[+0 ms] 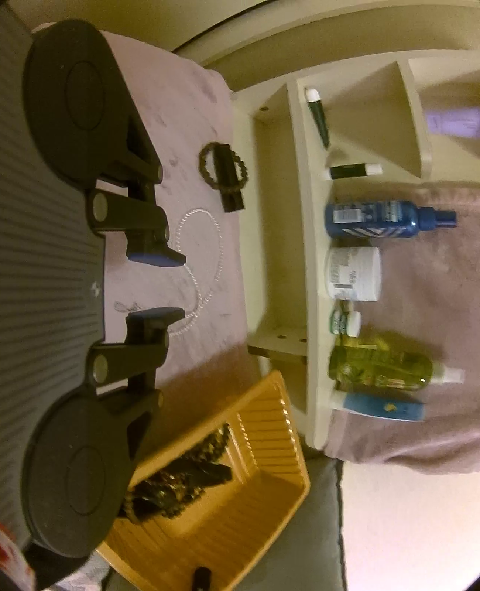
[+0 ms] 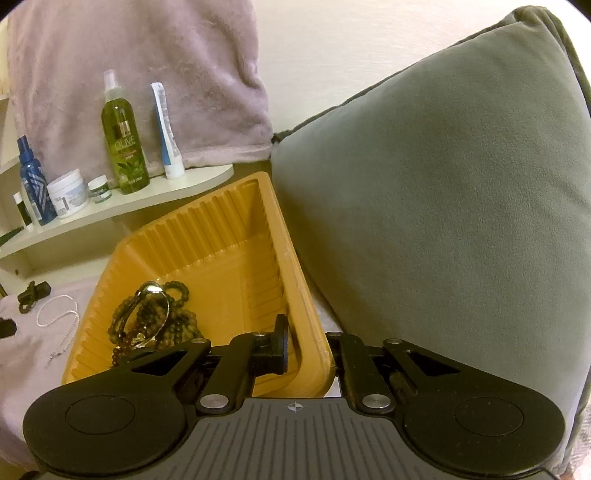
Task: Organize jewelry
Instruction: 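Move the left gripper to the white pearl necklace and close on it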
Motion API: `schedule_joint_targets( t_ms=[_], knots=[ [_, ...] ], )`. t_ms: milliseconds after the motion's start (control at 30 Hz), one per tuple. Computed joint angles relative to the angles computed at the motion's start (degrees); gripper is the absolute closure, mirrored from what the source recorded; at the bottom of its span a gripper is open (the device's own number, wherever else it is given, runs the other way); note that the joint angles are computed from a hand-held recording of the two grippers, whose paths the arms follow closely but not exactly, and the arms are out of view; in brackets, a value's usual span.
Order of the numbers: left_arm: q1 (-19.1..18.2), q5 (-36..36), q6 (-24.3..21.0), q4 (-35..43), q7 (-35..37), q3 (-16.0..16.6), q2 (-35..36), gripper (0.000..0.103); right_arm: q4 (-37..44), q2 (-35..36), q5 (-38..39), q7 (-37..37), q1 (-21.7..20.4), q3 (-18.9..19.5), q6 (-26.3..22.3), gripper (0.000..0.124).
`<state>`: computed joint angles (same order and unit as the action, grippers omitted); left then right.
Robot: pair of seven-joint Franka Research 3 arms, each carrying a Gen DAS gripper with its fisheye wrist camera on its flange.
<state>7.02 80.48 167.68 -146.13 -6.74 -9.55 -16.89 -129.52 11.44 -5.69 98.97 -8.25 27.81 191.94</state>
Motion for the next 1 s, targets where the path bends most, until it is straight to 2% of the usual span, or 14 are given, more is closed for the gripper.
schedule_joint_targets(
  t_ms=[133, 400, 567, 700, 900, 1000],
  knots=[
    [0.0, 1.73, 0.32, 0.54, -1.46, -0.17, 1.58, 0.083, 0.07, -0.01, 0.21, -0.2, 0.48, -0.42, -0.09, 0.116],
    [-1.58, 7.91, 1.57, 5.54, -5.85, 1.53, 8.07, 0.083, 0.39, 0.33, 1.19, -1.41, 1.22, -1.07, -0.36, 0.115],
    [-2.89, 8.44, 1.22, 8.41, -4.68, 2.78, 11.97, 0.083, 0.48, 0.36, 2.28, -2.23, 1.34, -1.02, -0.7, 0.115],
    [-3.54, 8.87, 1.11, 9.99, -4.14, 3.54, 14.43, 0.089, 0.67, 0.53, 3.35, -3.23, 1.29, -0.82, -0.99, 0.115],
    [-4.14, 7.24, 1.15, 10.75, -1.9, 4.23, 16.37, 0.094, 0.9, 0.66, 5.26, -4.87, 1.59, -0.74, -1.2, 0.115],
    [-4.52, 8.63, 0.4, 10.9, -2.17, 4.22, 16.64, 0.094, 0.82, 0.65, 5.9, -5.45, 1.25, -0.32, -1.2, 0.115]
  ],
)
